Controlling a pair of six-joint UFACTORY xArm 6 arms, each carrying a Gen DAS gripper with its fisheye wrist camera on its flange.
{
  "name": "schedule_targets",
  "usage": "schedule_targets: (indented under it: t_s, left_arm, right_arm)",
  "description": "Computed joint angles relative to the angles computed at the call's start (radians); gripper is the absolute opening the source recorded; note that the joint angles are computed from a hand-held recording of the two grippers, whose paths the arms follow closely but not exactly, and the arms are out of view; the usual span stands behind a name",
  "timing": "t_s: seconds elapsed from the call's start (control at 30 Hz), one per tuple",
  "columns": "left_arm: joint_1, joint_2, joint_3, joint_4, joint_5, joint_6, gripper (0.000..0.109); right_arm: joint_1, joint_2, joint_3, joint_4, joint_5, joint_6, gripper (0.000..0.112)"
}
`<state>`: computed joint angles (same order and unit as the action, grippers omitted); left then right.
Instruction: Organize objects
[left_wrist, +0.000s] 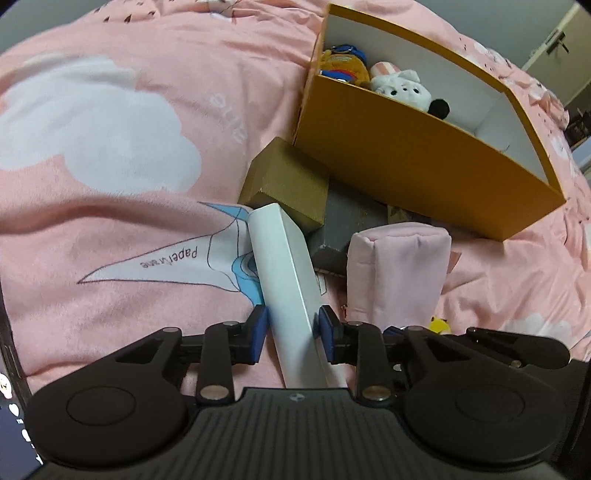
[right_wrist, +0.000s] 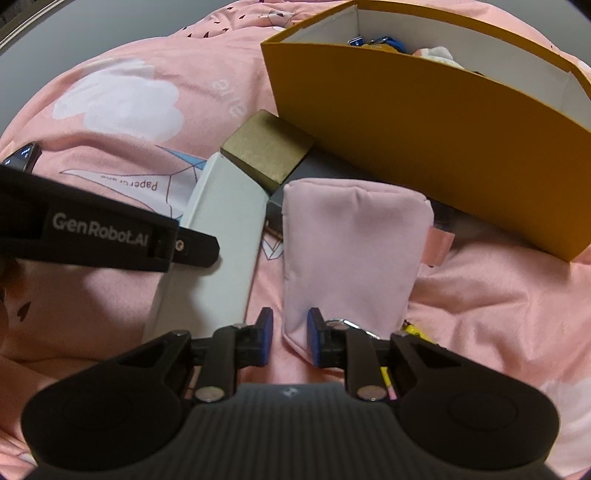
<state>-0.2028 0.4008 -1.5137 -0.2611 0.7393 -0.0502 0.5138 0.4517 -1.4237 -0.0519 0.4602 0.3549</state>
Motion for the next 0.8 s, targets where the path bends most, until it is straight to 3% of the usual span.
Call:
schedule_targets:
  t_s: [0.23,0.53,0.8]
  left_arm:
    - [0.021,-0.007,0.017,-0.123,-0.012,0.125,0.037]
    - [0.016,0.099,-0.123,-0.078,0.107,-0.002,0.038]
    - [0.003,0.047,-0.03,-0.096,0.015,0.031,0.035]
  right_arm:
    - [-0.007,-0.024,0.041,-0.013,-0.032,0.018,0.022]
    - [-0.011,-0.029,0.059,0.032,-0.061,-0.016,0.022]
    - [-0.013,-0.022,0.05,0.05,-0.064,-0.036,0.023]
